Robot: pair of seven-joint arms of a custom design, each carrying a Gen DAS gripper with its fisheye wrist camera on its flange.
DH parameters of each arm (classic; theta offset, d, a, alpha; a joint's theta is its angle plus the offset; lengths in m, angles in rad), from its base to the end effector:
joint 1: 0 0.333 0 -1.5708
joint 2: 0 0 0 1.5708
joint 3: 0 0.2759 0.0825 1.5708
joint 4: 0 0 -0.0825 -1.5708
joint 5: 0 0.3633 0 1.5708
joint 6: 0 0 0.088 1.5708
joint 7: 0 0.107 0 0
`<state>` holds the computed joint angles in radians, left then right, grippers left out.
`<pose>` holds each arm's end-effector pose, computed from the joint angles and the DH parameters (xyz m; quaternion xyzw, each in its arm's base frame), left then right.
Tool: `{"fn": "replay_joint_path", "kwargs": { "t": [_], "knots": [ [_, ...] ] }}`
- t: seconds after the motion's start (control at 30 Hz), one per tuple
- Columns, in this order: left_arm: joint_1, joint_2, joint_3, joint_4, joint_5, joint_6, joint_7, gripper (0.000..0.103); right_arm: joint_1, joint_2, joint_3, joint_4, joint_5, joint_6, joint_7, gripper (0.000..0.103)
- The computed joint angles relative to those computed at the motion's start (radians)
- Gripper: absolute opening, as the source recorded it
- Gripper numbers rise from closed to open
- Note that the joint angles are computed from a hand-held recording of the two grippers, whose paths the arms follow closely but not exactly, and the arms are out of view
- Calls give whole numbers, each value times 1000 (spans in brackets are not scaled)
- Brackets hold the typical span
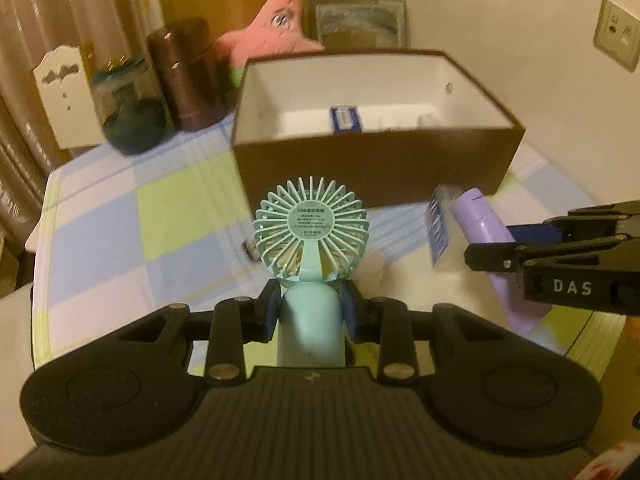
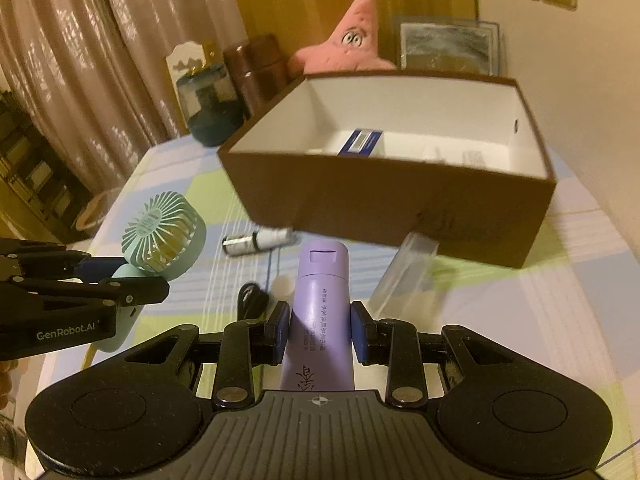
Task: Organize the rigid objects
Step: 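Lift the fan and purple tube and carry both over the brown box, then lower the fan and purple tube into the box and open both grippers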
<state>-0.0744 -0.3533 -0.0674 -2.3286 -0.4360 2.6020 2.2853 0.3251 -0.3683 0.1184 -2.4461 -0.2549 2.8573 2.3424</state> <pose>0.4779 -0.0618 0.5162 -0.4572 0.8225 -0.2777 0.1932 0.4197 0.2183 0.4982 -0.6179 0.6848 -0.1646 0.3496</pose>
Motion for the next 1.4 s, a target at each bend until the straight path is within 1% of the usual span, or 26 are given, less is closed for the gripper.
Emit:
{"fn": "replay_joint_path", "kwargs": {
  "t": [0.23,0.37,0.5,0.6,0.73,0.87,1.03,1.23,1.4],
  "knots": [
    [-35,58,-30,90,-15,35,-24,30,-24,-14,-46,21,16,8,-57,32],
    [-41,120,-52,165,8,52,-65,30,-32,6,-81,56,45,23,-119,32],
    [-42,196,-71,260,43,58,-117,30,-29,52,-119,115,103,32,-200,32],
    [-40,265,-86,344,97,60,-164,30,-27,101,-145,174,156,40,-270,32],
    [-41,366,-97,467,175,48,-235,30,-41,180,-158,267,225,35,-351,32],
    [-50,474,-95,600,265,27,-309,30,-68,277,-152,376,292,20,-423,32],
    [-69,620,-82,783,349,-33,-378,30,-114,403,-123,512,357,-14,-490,32],
    [-97,798,-63,1007,422,-126,-425,30,-166,553,-85,674,367,-87,-495,32],
    [-112,940,-56,1199,443,-213,-437,30,-188,636,-70,756,358,-133,-488,32]
  ]
}}
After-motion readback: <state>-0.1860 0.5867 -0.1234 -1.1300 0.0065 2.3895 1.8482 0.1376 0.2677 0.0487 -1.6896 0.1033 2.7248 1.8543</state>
